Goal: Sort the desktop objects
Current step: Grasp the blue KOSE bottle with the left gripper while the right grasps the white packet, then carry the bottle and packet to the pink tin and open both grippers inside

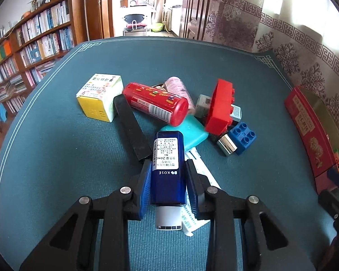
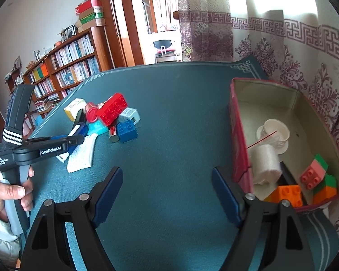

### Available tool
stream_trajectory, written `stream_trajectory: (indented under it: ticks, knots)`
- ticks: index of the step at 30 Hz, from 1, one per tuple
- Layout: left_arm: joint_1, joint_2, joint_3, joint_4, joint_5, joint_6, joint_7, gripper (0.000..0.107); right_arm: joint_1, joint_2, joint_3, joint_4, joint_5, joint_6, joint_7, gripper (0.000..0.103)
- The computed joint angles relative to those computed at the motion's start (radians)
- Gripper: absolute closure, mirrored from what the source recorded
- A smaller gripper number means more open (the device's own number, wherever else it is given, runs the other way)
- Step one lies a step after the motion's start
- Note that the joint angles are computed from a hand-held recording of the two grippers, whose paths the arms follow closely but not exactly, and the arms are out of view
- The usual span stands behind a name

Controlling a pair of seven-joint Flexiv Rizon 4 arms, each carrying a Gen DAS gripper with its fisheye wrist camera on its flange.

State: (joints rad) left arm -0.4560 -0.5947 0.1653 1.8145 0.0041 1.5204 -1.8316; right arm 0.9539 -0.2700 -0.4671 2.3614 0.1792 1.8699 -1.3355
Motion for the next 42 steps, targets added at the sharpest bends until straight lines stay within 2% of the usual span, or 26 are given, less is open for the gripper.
stream_trajectory:
  ticks: [6,8,12,18,23,32,37,41,42]
  knots:
    - [0.003,0.032,0.019,0.048,0.006,0.055,0.005,0.075,-0.226,-0.016,0.255,-0.063,-0.082,-0.032,0.068,0.019]
    - [-0.001,0.042,0.037,0.062,0.003,0.071,0.003,0.075,-0.239,-0.023,0.276,-0.078,-0.114,-0.048,0.084,0.019]
    - [-0.001,0.051,0.06,0.084,-0.015,0.096,-0.003,0.075,-0.178,-0.035,0.229,-0.107,-0.191,-0.101,0.112,0.019]
    - [0.024,0.062,0.051,0.114,-0.042,0.13,0.03,0.075,-0.161,-0.079,0.23,-0.178,-0.318,-0.187,0.157,0.019]
    - [0.056,0.068,0.024,0.14,-0.077,0.162,0.065,0.075,-0.23,-0.127,0.312,-0.261,-0.398,-0.258,0.179,0.019]
    - [0.095,0.069,-0.032,0.169,-0.145,0.195,0.122,0.075,-0.264,-0.186,0.351,-0.36,-0.546,-0.381,0.248,0.019]
    - [0.091,0.069,-0.033,0.178,-0.173,0.205,0.14,0.075,-0.389,-0.231,0.504,-0.439,-0.553,-0.505,0.201,0.019]
    - [0.08,0.07,-0.029,0.181,-0.187,0.206,0.154,0.075,-0.397,-0.233,0.5,-0.432,-0.617,-0.492,0.242,0.022]
    - [0.077,0.071,-0.029,0.182,-0.189,0.206,0.157,0.075,-0.398,-0.231,0.496,-0.428,-0.629,-0.484,0.254,0.028]
